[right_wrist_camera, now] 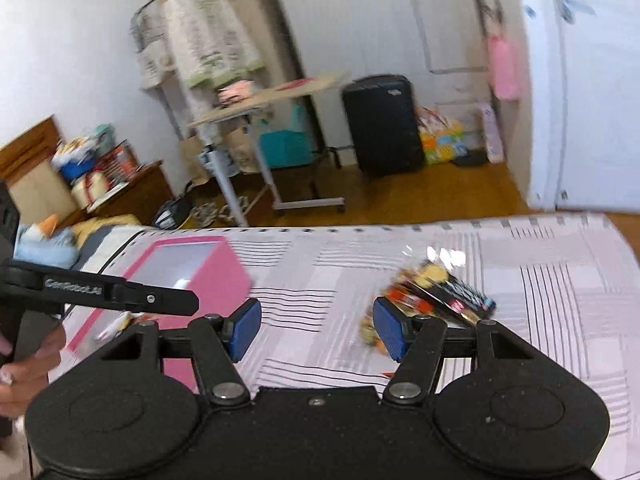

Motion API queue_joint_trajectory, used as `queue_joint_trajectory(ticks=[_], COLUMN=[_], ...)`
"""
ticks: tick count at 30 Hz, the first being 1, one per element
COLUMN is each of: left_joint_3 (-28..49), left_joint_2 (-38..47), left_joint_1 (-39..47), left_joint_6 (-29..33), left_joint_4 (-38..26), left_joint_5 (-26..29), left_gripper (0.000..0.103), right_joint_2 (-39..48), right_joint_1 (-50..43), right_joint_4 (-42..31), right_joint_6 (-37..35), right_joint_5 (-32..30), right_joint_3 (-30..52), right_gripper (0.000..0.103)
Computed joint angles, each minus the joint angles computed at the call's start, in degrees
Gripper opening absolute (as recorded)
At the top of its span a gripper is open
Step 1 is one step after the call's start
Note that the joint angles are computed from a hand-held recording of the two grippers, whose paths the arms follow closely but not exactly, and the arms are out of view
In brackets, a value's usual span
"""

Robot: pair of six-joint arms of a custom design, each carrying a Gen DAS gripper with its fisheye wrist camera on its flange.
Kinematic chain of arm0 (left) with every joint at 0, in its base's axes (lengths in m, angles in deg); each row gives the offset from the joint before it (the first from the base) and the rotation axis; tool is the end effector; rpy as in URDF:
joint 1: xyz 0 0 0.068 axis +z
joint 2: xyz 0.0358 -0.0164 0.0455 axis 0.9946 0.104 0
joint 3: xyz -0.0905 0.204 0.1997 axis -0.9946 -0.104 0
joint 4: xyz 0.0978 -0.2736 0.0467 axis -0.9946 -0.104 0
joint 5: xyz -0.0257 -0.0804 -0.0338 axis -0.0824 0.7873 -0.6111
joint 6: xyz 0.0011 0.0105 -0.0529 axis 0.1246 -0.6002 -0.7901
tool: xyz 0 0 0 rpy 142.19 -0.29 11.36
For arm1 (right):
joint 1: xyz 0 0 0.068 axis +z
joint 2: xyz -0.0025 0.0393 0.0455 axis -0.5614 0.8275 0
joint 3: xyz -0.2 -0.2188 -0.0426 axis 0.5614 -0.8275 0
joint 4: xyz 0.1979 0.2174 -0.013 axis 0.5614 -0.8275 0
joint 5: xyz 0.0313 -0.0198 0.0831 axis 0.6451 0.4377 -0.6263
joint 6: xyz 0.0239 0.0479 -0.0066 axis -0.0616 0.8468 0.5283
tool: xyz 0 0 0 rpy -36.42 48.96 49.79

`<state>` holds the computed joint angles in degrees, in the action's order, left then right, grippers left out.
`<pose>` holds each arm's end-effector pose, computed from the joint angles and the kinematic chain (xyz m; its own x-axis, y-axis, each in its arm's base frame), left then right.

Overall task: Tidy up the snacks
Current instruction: 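Move both tools down onto the second clear coated-peanut bag, then close both tools on the peanut bag and lift it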

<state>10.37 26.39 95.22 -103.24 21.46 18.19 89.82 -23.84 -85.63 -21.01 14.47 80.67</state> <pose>0.2734 0.0449 0.2746 -0.6784 -0.4279 -0.5973 -0.2306 0.8958 -0.3799 0.3231 0.0785 0.2718 -0.6194 -0.2001 -0.7591 -0.6038 0.7394 0.2978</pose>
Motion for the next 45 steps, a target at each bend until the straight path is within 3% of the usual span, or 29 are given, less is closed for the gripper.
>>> queue_joint_trajectory(ticks=[3,6,10,13,16,21,24,29,35,41,45], left_joint_3=[1.09,3.24,6.94,9.72,11.19,12.17,13.62,16.32,16.35,18.08,17.47], left_joint_2=[7.43,14.75,24.75,30.92,36.47,41.33,43.78,47.80,48.40,48.06,46.58], left_joint_1=[-2.45,-4.28,-6.86,-7.31,-5.88,-5.88,-4.89,-2.94,-4.34,-5.32,-7.45], left_joint_6=[-0.84,-1.51,-1.57,-1.72,-5.74,-7.46,-7.83,-8.48,-8.79,-7.24,-6.71], left_joint_4=[5.80,10.43,15.61,17.68,21.82,26.85,27.62,27.85,28.47,23.56,22.16], left_joint_5=[-0.81,-1.10,-2.17,-0.99,4.65,3.17,4.37,11.03,11.18,11.17,7.82], left_gripper=[0.052,0.052,0.052,0.050,0.049,0.049,0.049,0.049,0.047,0.046,0.046], right_joint_2=[6.06,12.87,20.32,23.61,26.88,28.66,28.78,28.51,29.89,29.65,29.74], right_joint_1=[-0.36,-0.44,-1.30,-0.35,1.14,2.70,3.16,3.87,4.23,4.49,3.83], right_joint_4=[4.75,4.40,6.69,8.47,7.00,10.65,13.46,15.82,18.52,21.24,21.70], right_joint_6=[-0.09,-2.36,0.11,-2.03,-5.50,-6.49,-7.91,-7.85,-7.89,-7.58,-8.33], right_joint_5=[1.90,3.15,1.16,2.57,3.02,7.26,7.89,8.66,8.64,9.38,7.95], right_joint_3=[-0.61,2.73,5.24,6.02,8.39,7.28,6.14,4.48,4.35,2.90,2.64], right_gripper=[0.067,0.067,0.070,0.073,0.073,0.083,0.087,0.093,0.103,0.100,0.100])
